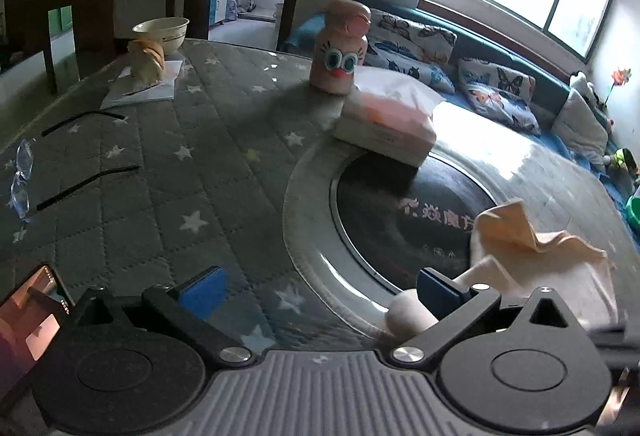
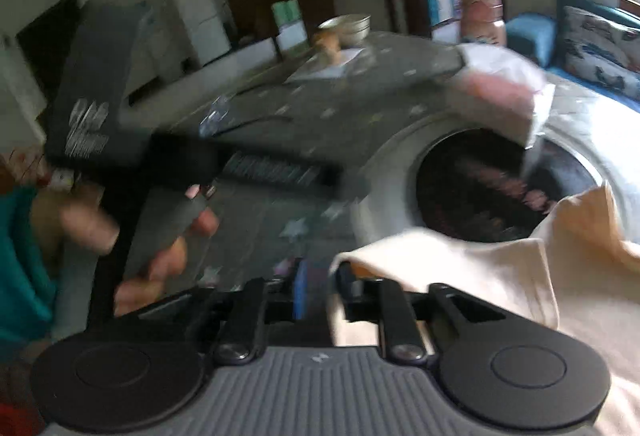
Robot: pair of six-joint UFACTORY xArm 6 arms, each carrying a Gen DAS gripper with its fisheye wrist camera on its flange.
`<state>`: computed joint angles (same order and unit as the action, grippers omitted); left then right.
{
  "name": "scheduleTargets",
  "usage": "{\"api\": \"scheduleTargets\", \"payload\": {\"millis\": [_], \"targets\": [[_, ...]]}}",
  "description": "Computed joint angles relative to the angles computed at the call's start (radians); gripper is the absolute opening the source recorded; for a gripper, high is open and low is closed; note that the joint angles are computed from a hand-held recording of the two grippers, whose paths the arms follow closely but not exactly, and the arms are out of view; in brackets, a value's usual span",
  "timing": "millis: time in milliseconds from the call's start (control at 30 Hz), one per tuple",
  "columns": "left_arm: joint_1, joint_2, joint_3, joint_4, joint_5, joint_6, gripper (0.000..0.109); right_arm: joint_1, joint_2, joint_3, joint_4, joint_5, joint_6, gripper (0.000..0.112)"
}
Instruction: Fold clothes
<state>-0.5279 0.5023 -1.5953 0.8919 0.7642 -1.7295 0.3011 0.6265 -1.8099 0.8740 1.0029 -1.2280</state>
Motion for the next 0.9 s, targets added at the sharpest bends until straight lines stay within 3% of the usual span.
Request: {"api": "scheduleTargets", "payload": {"millis": [233,433,533,633,733,800,900], "targets": [[-0.015,0.038,-0.04,-0.014,-0.036,0.046,0.103,-0.086,-0.091,0.092,-0.031,-0.005,-0.046,0.028],[-0.043,0.101,-0.118,-0.046,-0.097,0.116,0.103,-0.15,-0.121,0.19,-0.162,-0.098,0.017,0.029],[-0.062,0.127,-0.158,-0.044,-0.131,0.146,0.103,-0.179,-0.139,0.245,-0.183,-0.063,0.035,0.03],[-0.08,0.148,-0.209,-0.028,-0.139,0.155,0.103,-0.181,-0.21,0.352,-0.153,-0.09,-0.074,0.03],[-0.085,0.187,-0.265,-0.028,-0.181,0.21,0.103,-0.19,-0.228,0.364,-0.135,-0.065,-0.109,0.031],[-0.088,0.246,-0.338,-0.073,-0.179,0.301,0.103,-0.195,-0.227,0.354,-0.123,-0.057,-0.108,0.032],[-0.092,0.354,-0.488,-0.159,-0.098,0.411,0.103,-0.208,-0.213,0.329,-0.094,-0.072,-0.093,0.033]]}}
